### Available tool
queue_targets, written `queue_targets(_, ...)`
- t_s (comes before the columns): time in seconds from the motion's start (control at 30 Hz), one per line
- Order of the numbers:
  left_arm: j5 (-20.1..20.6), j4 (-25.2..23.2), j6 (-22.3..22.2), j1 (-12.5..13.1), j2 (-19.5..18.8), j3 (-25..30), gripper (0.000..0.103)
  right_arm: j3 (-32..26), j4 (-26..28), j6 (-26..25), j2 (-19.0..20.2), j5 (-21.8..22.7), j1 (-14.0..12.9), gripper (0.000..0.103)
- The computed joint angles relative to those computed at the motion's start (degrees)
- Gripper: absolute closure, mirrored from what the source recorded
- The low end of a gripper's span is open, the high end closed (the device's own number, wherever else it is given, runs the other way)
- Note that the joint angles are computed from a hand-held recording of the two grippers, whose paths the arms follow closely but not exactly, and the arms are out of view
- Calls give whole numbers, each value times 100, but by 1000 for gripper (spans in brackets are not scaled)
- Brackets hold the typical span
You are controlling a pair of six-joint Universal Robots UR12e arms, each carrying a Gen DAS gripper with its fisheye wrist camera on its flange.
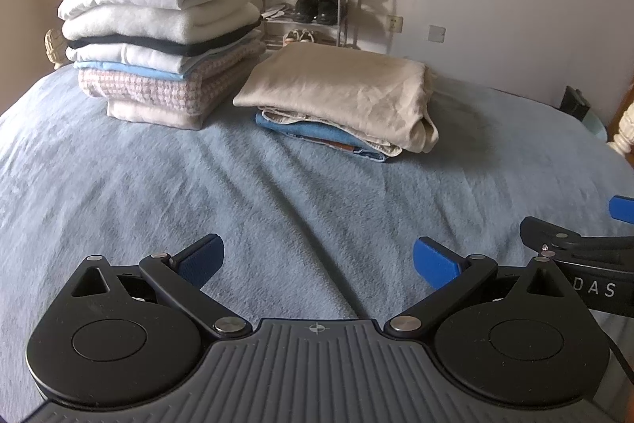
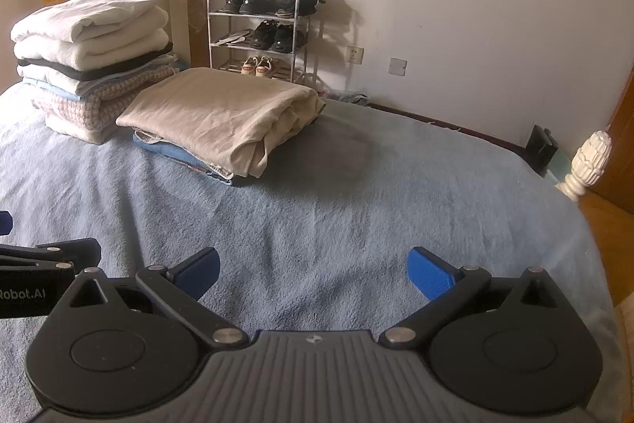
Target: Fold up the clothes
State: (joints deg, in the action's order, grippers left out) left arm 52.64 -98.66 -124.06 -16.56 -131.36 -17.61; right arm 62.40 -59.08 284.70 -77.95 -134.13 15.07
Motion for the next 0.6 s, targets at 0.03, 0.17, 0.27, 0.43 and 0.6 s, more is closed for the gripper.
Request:
queue_targets(0.03, 1, 11, -2, 0, 7, -12, 0, -2, 8, 7, 1, -4, 2, 0)
queue_targets(0.17, 4, 33, -9, -2, 18, -31, 0, -16, 39, 37, 9, -19, 10, 0)
queue_targets(0.27, 4, 60, -12, -2, 33, -60, 0, -15, 54, 64, 8, -24, 15, 0)
queue_targets(0.43, 17, 61, -12, -4, 39, -69, 0, 11, -1, 44, -15, 20, 2, 0)
queue_targets(0.6, 44, 36, -1, -12, 18, -25, 0, 35, -57, 29, -28, 43, 1, 0)
